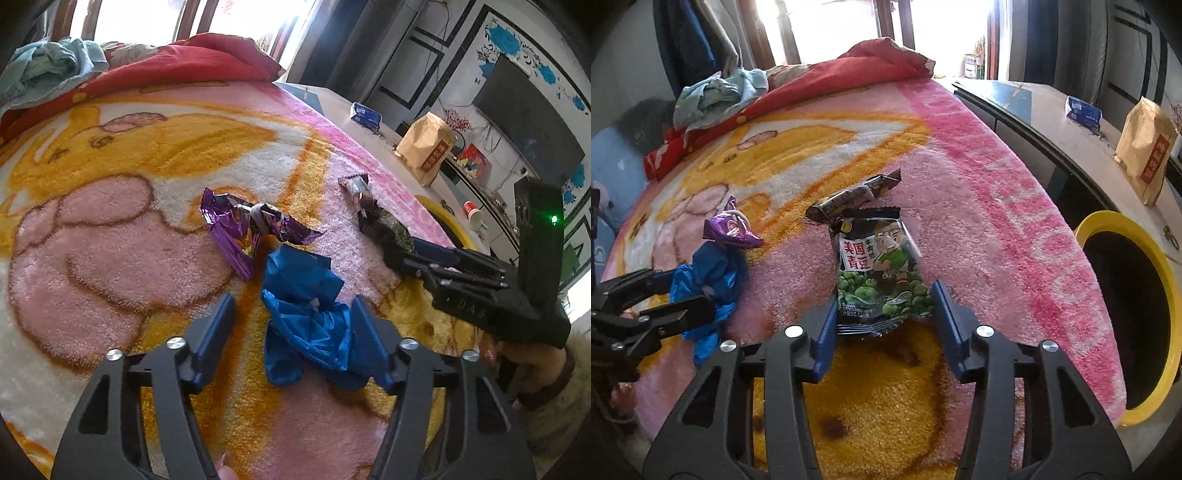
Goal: Collect trash
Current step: 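Grasp the blue plastic bag with the left tool while the right tool grasps the green snack pack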
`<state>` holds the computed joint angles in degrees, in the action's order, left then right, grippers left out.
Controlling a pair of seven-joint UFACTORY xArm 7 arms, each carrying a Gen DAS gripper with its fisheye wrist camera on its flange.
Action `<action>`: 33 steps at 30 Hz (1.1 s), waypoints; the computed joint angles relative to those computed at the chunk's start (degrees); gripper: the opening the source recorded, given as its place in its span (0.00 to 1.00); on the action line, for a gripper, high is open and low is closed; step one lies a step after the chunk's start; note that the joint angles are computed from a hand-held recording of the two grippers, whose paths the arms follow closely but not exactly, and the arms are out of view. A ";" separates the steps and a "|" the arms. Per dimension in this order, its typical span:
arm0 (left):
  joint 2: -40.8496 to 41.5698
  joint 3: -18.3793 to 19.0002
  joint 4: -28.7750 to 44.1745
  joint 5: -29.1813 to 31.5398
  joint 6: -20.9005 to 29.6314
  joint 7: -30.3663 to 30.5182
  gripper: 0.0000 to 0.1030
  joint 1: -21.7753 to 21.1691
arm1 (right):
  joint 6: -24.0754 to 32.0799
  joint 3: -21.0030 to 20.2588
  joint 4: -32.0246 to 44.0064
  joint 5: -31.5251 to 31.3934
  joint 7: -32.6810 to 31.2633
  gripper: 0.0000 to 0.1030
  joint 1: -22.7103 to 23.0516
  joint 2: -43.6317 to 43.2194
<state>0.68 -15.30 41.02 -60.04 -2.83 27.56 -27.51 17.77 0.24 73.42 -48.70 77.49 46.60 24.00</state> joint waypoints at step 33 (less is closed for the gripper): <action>-0.82 -0.57 5.51 -0.83 -0.09 5.68 0.17 -5.32 | -1.41 5.10 -12.39 -9.35 12.70 0.30 -8.34 -14.16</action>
<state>-0.15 -15.87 46.53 -60.87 -2.92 33.24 -32.83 16.36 5.34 61.03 -58.05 90.19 38.26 9.84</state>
